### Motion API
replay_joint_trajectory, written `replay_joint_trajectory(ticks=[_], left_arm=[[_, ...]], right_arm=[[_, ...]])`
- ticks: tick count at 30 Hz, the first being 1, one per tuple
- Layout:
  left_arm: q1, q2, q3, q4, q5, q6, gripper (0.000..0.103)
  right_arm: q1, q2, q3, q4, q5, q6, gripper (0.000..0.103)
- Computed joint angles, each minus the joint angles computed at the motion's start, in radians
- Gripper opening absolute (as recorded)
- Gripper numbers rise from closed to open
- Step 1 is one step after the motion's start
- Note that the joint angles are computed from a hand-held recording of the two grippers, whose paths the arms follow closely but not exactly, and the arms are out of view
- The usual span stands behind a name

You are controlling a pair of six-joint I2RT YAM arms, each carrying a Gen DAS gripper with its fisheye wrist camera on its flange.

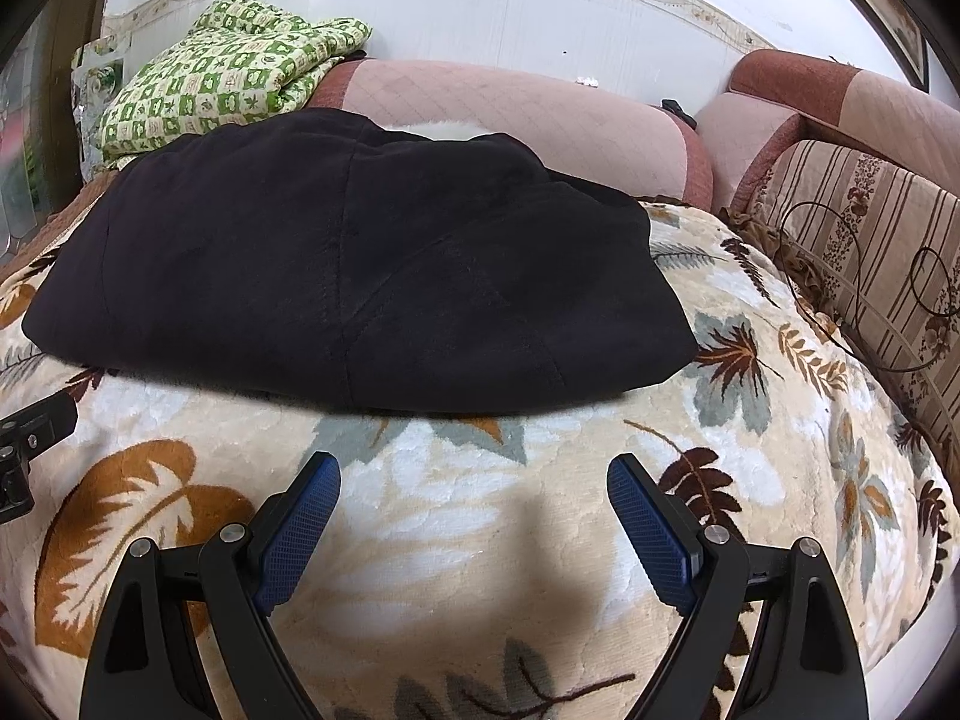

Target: Fold large clothes

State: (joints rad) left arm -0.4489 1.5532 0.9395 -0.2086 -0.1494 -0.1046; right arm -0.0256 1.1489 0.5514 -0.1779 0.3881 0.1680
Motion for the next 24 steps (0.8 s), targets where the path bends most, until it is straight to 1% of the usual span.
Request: replay_joint_trajectory(ticks=[24], left_arm=[[-0.001,-0.009,-0.011,0.005,0.003,0.006,0.103]], right_arm=[[0.005,0.01,0.0,0.005,0.007,-0.009,0.093]])
